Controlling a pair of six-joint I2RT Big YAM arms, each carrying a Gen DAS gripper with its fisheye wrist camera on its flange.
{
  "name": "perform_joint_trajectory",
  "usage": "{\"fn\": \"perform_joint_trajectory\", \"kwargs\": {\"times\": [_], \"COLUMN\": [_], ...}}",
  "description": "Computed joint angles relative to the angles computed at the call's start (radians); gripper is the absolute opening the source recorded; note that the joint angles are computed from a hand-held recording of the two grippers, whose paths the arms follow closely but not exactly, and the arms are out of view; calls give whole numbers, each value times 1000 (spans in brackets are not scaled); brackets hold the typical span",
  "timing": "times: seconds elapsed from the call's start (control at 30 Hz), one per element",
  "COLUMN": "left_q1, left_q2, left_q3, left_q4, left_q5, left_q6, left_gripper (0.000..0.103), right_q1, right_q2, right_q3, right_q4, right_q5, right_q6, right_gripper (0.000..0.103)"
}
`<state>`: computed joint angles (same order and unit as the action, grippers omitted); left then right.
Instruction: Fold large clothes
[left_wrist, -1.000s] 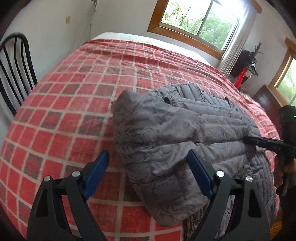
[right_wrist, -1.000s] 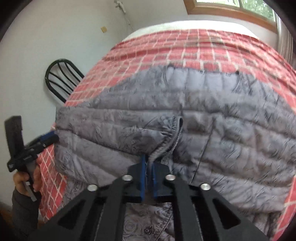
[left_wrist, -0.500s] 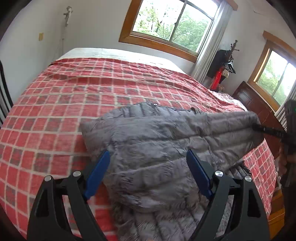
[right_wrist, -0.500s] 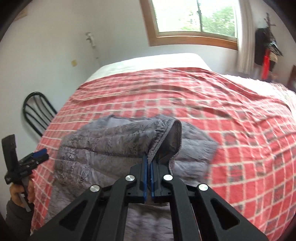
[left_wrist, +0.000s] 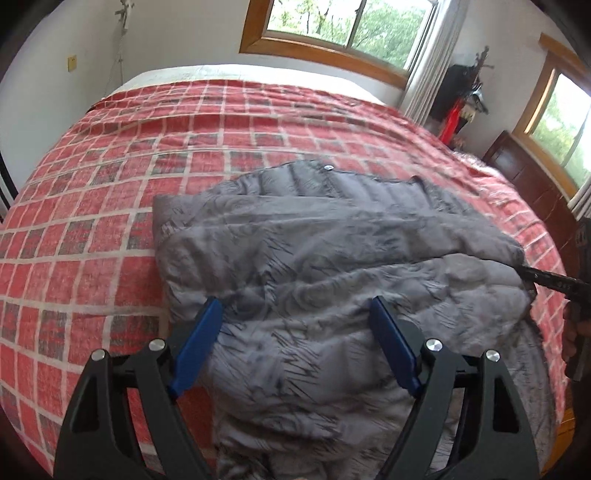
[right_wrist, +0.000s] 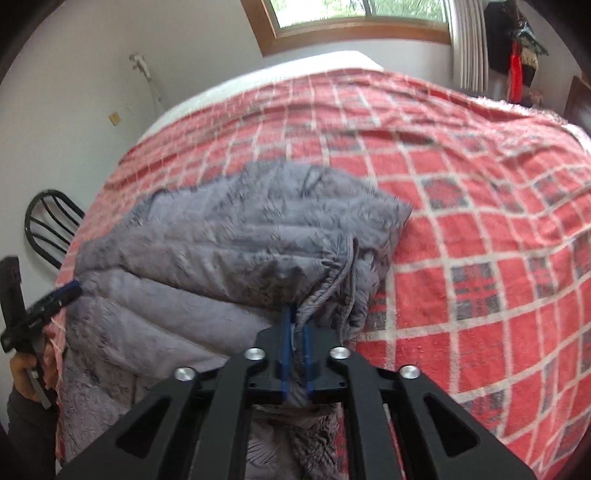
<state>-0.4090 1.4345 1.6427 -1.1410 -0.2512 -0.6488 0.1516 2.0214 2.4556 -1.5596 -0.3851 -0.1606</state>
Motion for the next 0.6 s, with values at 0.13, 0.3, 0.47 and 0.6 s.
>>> {"fn": "perform_joint_trajectory", "kwargs": {"times": [0.13, 0.3, 0.47, 0.6], "left_q1": [11, -13, 12, 30], "left_q2": [-33, -46, 45, 50], "left_q3": [27, 48, 73, 51], "left_q4": [-7, 11, -87, -85], "left_q5": [-1, 5, 15, 43], "left_q6": [0, 14, -15, -11], "left_gripper": [75, 75, 74, 72], "right_q1": [-50, -35, 8, 8], "right_q2": [-31, -28, 42, 43], "right_q3": [27, 56, 62, 44], "right_q4": [37, 8, -34, -28], "right_q5": [-114, -110, -19, -23], "right_q6": [51, -9, -27, -52], "right_gripper": [21, 19, 15, 16]}}
